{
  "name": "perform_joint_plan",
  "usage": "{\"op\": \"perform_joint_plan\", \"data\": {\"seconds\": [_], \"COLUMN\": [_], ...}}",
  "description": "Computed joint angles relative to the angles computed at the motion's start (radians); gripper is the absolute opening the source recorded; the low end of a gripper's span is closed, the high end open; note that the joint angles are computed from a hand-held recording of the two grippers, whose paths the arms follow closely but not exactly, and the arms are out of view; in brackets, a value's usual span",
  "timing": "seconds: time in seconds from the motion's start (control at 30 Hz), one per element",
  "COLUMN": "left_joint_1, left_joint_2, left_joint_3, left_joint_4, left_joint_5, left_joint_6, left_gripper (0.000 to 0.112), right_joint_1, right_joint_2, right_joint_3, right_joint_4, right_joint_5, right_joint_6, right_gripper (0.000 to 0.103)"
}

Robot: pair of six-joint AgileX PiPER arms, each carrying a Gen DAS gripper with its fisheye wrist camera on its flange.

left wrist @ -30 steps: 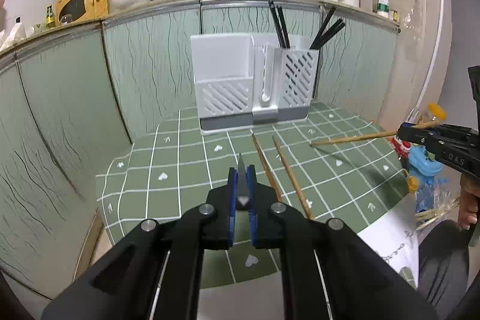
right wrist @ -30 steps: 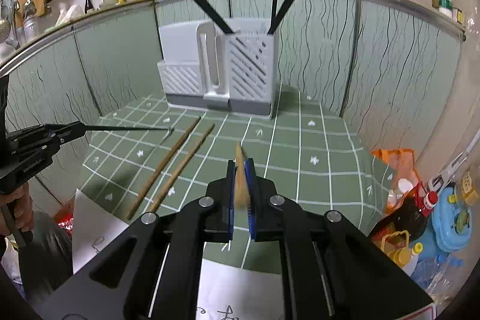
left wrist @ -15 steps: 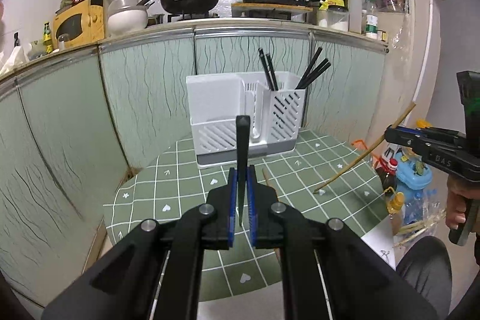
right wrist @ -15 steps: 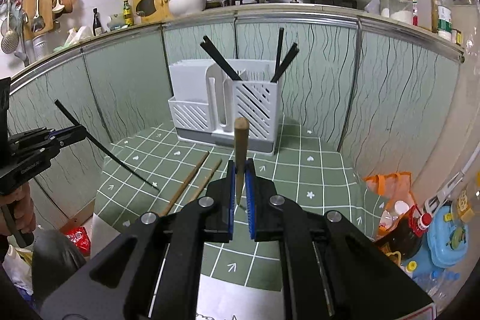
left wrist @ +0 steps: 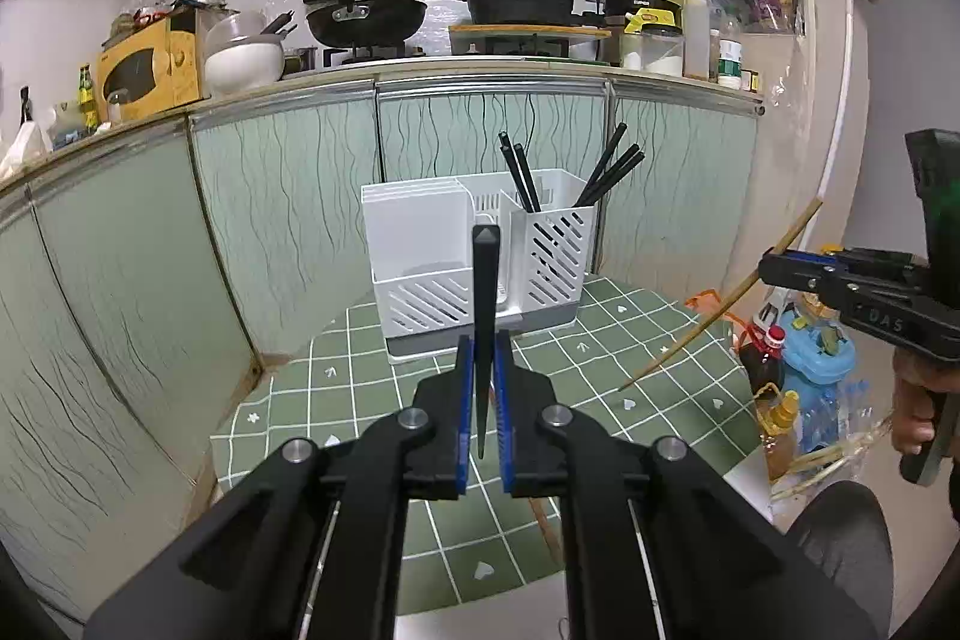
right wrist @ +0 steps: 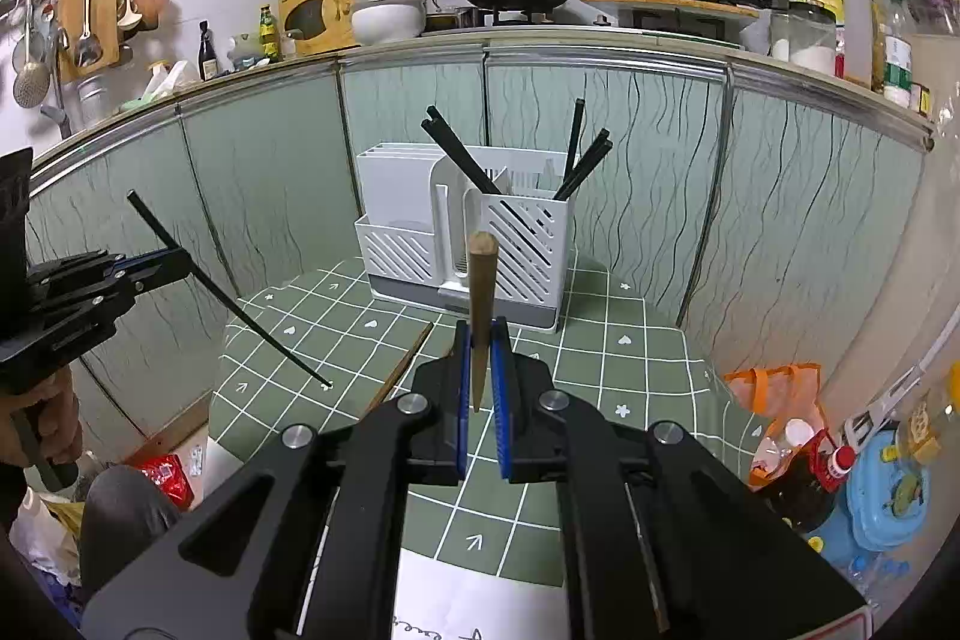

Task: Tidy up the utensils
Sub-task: 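Lift the bamboo chopsticks in both tools over the white holder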

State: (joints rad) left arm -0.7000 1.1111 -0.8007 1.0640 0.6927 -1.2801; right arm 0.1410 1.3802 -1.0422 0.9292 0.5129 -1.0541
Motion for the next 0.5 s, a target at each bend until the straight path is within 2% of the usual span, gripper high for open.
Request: {"op": "perform_joint_plan", "data": {"seconds": [0.2,0.5], "left_joint_1": [0.08,0.132], "left_joint_2": [0.036,0.132], "left_joint_3": [-0.061,-0.224], "left_joint_4": [-0.082,-0.183], "left_joint_5": [-0.071,-0.107], "left_joint_6": [0.086,0.232], "left_gripper": [0.006,0.006], "right_joint_1": [-0.026,-0.06], "right_joint_2": [0.025,0.072], "right_joint_3": [-0.068,-0.23], "right_joint_4": [-0.038,-0.102], "right_joint_5": [0.072,0.186], "right_joint_6": [0.059,0.139], "right_gripper": [0.006,0.006]}}
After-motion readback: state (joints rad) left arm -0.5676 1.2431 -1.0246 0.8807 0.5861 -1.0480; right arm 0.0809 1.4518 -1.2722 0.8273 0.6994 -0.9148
